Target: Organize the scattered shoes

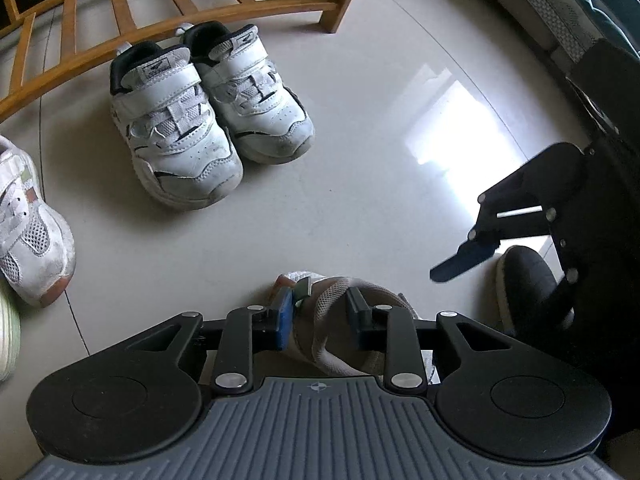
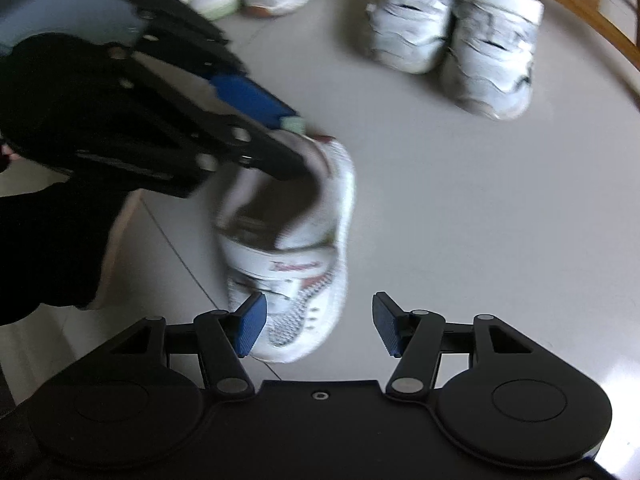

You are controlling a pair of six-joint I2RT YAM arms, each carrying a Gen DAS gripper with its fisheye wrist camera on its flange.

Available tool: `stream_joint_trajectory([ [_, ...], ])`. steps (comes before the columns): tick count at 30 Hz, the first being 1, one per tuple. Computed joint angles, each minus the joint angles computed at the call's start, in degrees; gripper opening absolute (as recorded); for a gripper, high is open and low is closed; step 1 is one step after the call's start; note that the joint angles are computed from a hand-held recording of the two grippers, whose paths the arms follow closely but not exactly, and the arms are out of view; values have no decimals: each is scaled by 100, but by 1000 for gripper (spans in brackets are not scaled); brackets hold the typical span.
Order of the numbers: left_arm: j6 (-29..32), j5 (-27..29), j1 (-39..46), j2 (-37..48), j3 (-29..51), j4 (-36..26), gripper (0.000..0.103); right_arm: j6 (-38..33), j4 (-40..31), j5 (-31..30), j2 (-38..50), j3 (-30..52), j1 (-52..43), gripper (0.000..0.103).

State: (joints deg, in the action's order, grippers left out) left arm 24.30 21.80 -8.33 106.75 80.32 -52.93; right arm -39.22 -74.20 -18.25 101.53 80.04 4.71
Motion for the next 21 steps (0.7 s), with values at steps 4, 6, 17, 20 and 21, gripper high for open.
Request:
stream_joint_trajectory([
  [4,-24,-101,18,-61,-68,156,27,-15,12,-125,-2,-48,88,62],
  [6,14,-63,83,-46,-57,168,26,-28,80,-154,-25,-96,164,62],
  [17,52,3,413,49,93,73,26,-49,690,47,-134,-287,489,63],
  [20,45,19,524,112,186,29,27,-38,765,40,-57,-264,543,66],
  [21,43,14,540,124,205,22,27,-23,773,26,-17,-229,571,66],
])
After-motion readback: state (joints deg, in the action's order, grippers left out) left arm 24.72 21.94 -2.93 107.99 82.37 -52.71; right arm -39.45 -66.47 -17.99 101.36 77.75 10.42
